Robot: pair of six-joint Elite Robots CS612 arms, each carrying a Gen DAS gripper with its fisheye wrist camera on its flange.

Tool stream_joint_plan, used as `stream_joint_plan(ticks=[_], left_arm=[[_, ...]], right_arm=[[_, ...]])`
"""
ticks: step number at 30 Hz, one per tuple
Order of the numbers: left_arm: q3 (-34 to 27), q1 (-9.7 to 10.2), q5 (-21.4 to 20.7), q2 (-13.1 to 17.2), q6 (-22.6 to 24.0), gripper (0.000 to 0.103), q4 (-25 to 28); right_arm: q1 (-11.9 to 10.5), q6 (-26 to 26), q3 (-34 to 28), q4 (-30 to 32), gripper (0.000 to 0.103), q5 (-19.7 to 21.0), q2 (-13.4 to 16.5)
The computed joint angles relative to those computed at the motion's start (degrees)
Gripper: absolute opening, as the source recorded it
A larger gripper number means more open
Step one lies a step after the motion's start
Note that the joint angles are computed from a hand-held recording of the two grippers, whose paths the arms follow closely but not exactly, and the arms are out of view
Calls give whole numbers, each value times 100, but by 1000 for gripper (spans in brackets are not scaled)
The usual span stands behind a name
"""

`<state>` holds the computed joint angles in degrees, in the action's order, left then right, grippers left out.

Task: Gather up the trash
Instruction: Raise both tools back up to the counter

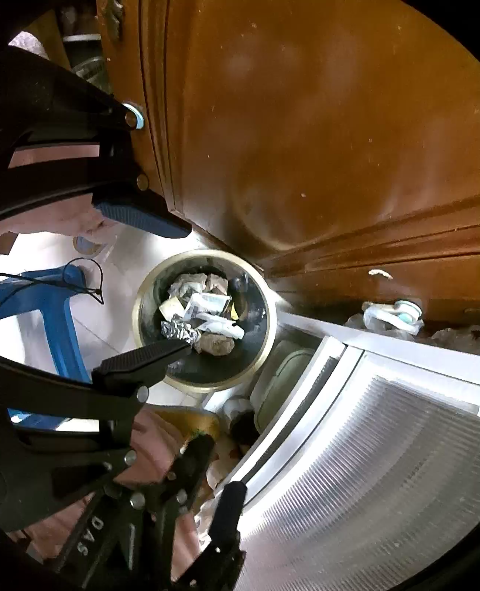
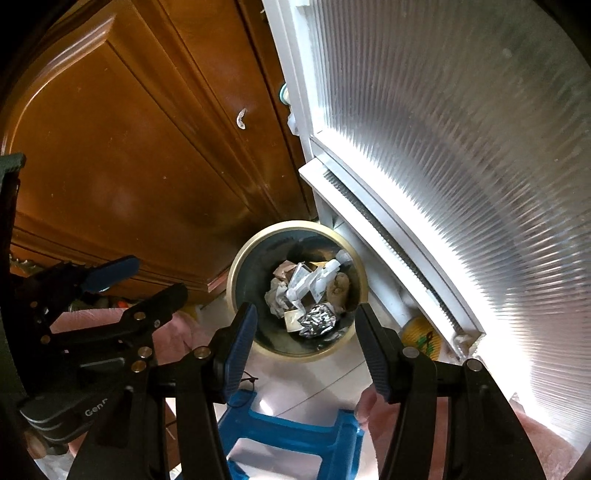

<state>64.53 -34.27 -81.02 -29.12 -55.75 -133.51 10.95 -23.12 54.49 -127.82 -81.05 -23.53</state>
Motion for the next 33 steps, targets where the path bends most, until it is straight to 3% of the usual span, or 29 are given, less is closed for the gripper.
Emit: stream_joint_plan(ticks=[5, 10, 18, 22, 27, 30, 33], left_arm=[[158, -21, 160, -147, 6, 54, 33], [488, -51, 326, -453, -37, 54, -383], [794, -222, 904, -1004, 334, 54, -1002], [787, -280, 1315, -1262, 545, 54, -1148], [606, -266, 1645, -1496, 931, 54, -1236], [193, -216, 1714, -1513, 1274, 57, -855], [-334, -117, 1589, -1462, 1609, 58, -437]], right_arm=[[-10, -140, 300, -425, 57, -42, -190], [-16, -482, 758, -961, 57, -104, -533], [-113, -601, 1502, -1946, 57, 556, -1278], [-178, -420, 1662, -2436, 57, 977, -1578], [-234, -97, 1439, -2600, 57, 1252, -1766], [-249, 37, 1066, -2397, 57, 1283, -1782], [-245, 31, 415, -1891, 66, 1202, -1671]])
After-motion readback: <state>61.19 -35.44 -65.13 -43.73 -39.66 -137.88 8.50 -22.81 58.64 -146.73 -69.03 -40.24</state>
